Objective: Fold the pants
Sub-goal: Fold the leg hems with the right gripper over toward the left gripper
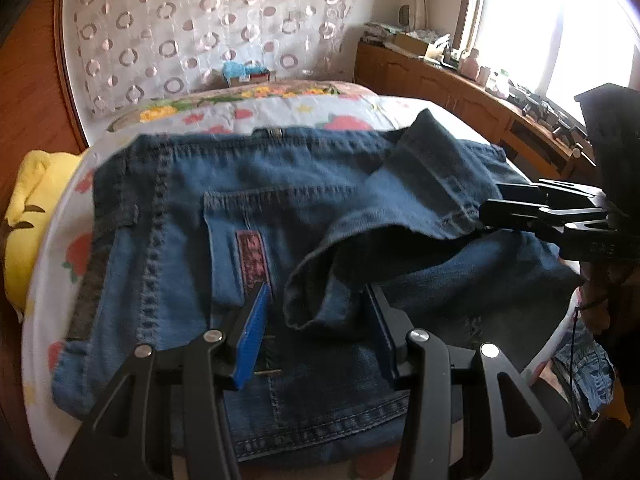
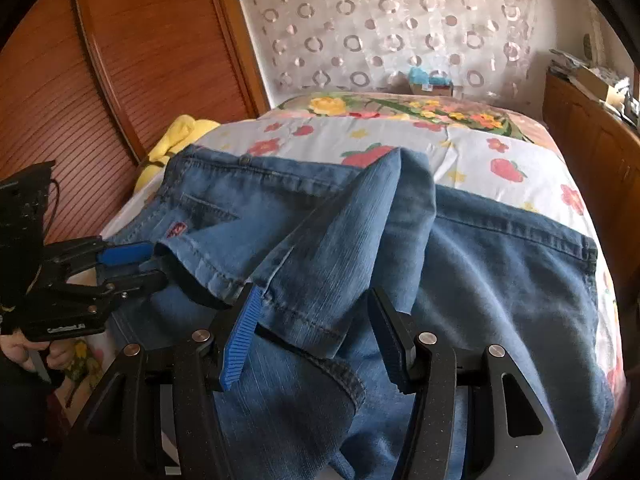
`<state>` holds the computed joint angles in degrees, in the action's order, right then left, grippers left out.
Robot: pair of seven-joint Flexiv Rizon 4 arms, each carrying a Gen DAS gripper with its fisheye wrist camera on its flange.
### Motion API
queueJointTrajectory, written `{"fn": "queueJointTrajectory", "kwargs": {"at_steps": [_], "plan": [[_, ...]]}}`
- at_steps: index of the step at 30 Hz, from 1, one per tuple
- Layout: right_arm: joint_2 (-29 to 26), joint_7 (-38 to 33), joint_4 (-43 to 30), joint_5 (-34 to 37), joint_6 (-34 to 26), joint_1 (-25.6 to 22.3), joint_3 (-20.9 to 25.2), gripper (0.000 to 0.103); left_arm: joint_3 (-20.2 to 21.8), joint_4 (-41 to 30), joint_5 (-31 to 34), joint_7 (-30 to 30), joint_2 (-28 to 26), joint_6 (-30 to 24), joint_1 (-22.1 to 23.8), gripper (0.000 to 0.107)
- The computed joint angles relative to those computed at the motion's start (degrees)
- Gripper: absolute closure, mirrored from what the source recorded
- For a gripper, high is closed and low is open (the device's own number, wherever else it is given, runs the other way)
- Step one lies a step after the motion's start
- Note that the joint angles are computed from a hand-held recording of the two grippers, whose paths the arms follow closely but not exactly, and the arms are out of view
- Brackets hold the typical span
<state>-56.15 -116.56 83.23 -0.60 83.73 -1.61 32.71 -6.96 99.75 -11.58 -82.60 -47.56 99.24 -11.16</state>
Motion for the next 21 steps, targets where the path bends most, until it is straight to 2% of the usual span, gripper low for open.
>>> {"fn": "queueJointTrajectory", "kwargs": {"at_steps": [2,8,12,17,19,21], "plan": [[-0.3,-0.1,-0.1,0.0,-0.2,0.0,0.0,0.047,-0.3,-0.4,0.2,0.1,-0.6,0.2,0.2,0.060],[-0.8,-0.4,-0.4,0.6,-0.8,-0.2,0.3,0.047,-5.2,0.5,1.9,1.1,-1.3,1.7,4.5,0.060],[-0.8,-0.6,-0.4,0.9,-0.5,-0.1,0.3,0.047,-5.7,0.9,2.0,0.9,-1.1,1.9,4.9,0.060],[-0.8,-0.9,-0.2,1.0,-0.3,-0.2,0.4,0.047,-12.1,2.8,4.5,0.4,-1.4,5.1,10.7,0.060],[-0.7,-1.1,-0.1,0.9,-0.3,-0.3,0.7,0.048,-12.5,2.9,5.6,0.6,-1.3,5.2,11.1,0.068],[-0.7,-1.3,-0.2,0.9,-0.5,-0.4,0.8,0.055,-11.7,2.9,6.0,0.5,-0.9,5.5,10.4,0.074]]}}
